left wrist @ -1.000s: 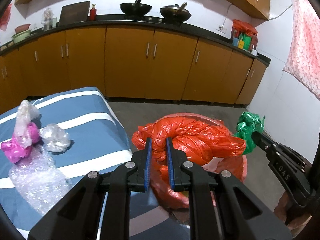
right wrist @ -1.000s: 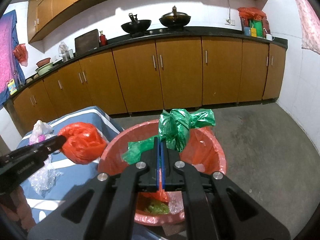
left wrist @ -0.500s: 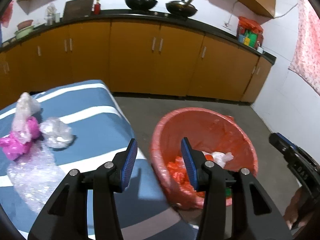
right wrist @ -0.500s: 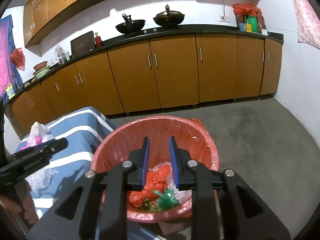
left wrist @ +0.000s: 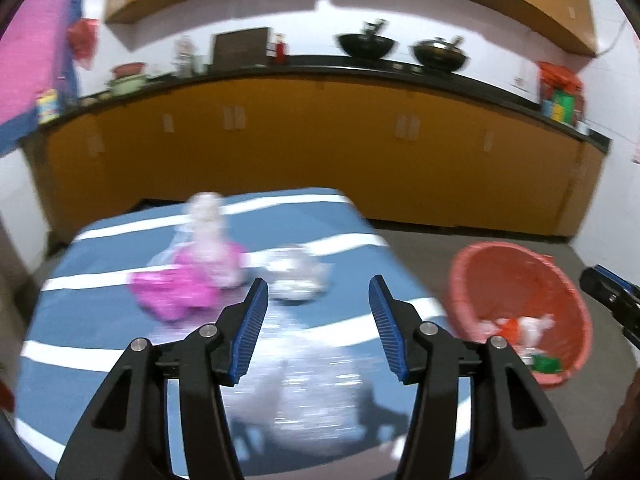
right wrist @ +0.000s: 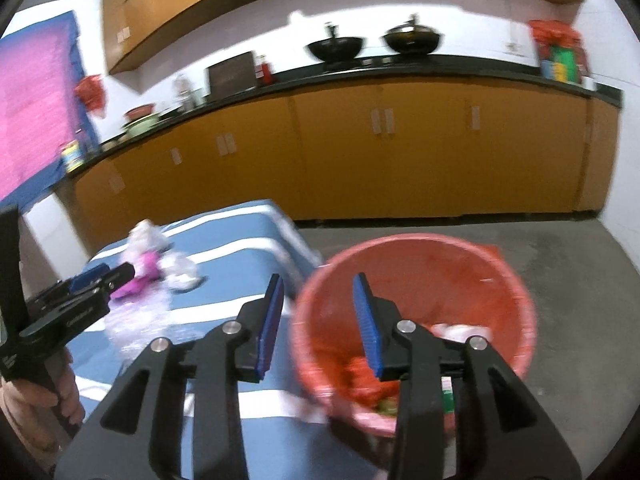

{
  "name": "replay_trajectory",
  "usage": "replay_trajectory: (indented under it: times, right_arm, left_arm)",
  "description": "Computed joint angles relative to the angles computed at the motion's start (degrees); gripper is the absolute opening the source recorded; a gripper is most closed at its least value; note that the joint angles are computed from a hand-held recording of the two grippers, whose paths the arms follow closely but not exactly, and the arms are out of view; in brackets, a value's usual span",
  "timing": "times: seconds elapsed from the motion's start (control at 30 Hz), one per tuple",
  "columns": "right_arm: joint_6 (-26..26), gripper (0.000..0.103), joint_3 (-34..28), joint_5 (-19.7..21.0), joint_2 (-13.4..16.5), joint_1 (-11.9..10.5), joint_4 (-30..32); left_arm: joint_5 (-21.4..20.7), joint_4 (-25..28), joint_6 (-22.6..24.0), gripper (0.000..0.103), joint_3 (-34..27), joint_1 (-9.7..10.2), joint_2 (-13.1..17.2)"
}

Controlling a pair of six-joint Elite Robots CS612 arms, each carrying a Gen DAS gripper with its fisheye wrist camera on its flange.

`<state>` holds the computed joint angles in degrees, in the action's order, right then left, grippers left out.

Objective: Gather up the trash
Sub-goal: 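Move both tools back over the table toward the bubble wrap and pink bag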

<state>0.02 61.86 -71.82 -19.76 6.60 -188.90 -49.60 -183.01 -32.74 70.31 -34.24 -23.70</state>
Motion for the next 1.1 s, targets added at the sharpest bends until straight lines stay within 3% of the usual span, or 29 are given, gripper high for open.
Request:
replay_trajectory:
  times: [0.13, 0.27, 0.53, 0.67, 1.1]
  right_arm:
    - [-1.9, 0.037, -1.9, 4.2, 0.9, 1.9, 3.4]
    - [-4.2, 0.037, -3.2, 7.6, 1.5, 3.7, 6.8]
    - [-10.3, 0.042, -6.1, 10.8, 2.6, 7.2, 14.6]
    - [-13.5, 0.050, -7.3, 10.7, 3.2, 8.5, 18.0]
    - [-18.2, 0.050, -12.0, 2.9, 5.5, 10.5, 25.7]
  left_arm:
    - [5.5, 1.6, -4.0, 0.056, 5.2, 0.79, -2.2]
    - [9.3, 6.3, -12.9, 0.057, 11.1, 2.21, -5.0]
    - [12.6, 12.6, -24.0, 0.063, 18.0, 3.53, -8.4]
    - [12.7, 12.7, -25.7, 0.066, 19.3, 4.01, -8.9]
    - [10.3, 10.6, -24.6, 0.067, 18.9, 4.70, -8.1]
